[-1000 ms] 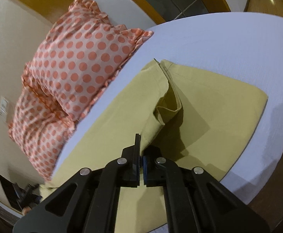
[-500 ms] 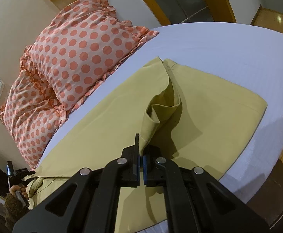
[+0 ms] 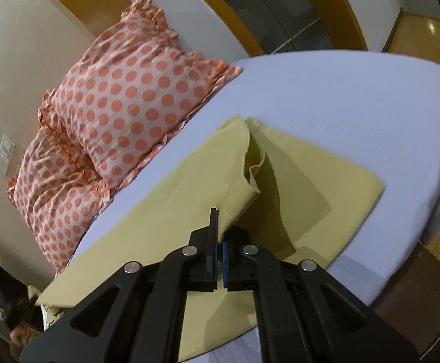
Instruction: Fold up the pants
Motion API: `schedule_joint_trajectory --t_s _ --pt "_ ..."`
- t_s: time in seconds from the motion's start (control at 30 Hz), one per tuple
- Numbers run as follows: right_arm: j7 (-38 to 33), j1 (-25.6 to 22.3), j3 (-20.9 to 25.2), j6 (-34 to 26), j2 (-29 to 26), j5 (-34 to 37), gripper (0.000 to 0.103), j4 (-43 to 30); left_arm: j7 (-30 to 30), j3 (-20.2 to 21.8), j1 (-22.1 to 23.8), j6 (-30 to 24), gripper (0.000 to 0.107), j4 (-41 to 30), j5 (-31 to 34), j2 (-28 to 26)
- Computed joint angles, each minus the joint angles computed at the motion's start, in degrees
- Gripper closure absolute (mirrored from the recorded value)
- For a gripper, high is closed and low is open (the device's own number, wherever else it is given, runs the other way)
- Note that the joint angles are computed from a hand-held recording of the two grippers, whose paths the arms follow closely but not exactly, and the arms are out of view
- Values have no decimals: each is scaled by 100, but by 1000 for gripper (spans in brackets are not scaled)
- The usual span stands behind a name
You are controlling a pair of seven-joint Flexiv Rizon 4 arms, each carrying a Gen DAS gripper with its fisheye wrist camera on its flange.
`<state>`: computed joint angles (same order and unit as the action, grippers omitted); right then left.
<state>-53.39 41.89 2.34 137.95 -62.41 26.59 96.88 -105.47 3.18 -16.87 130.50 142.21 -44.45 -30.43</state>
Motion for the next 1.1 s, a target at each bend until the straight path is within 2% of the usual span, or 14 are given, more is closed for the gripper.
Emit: schedule_joint_trajectory --t_s 0.2,0.37,0.47,0.53,0.6,0.7,0.97,1.1 --pt "-168 100 -155 -263 90 183 101 70 -1122 -231 -62 647 104 901 553 -33" --pt "-508 403 -468 -580 187 532 101 77 -1298 -207 -428 875 104 999 313 -218" --pt "-570 429 -508 -681 208 558 101 92 -1296 -203 -463 904 104 1017 300 -229" --pt "-827 775 -895 -1005 236 899 101 47 -1244 -199 -519 882 104 1006 212 -228" --pt "-1229 1395 -1611 -1507 227 1445 101 -10 -1140 -193 -591 853 104 988 89 -232" --pt "-1335 1877 -2236 -1918 147 1608 101 24 -1093 -212 -637 842 103 981 14 -253" --pt "-953 1637 -2142 -1699 132 985 101 184 -1049 -229 -661 826 103 963 18 -303" --pt "-950 1695 -2167 -1531 190 1113 101 320 -1180 -276 -801 996 103 1033 -49 -353"
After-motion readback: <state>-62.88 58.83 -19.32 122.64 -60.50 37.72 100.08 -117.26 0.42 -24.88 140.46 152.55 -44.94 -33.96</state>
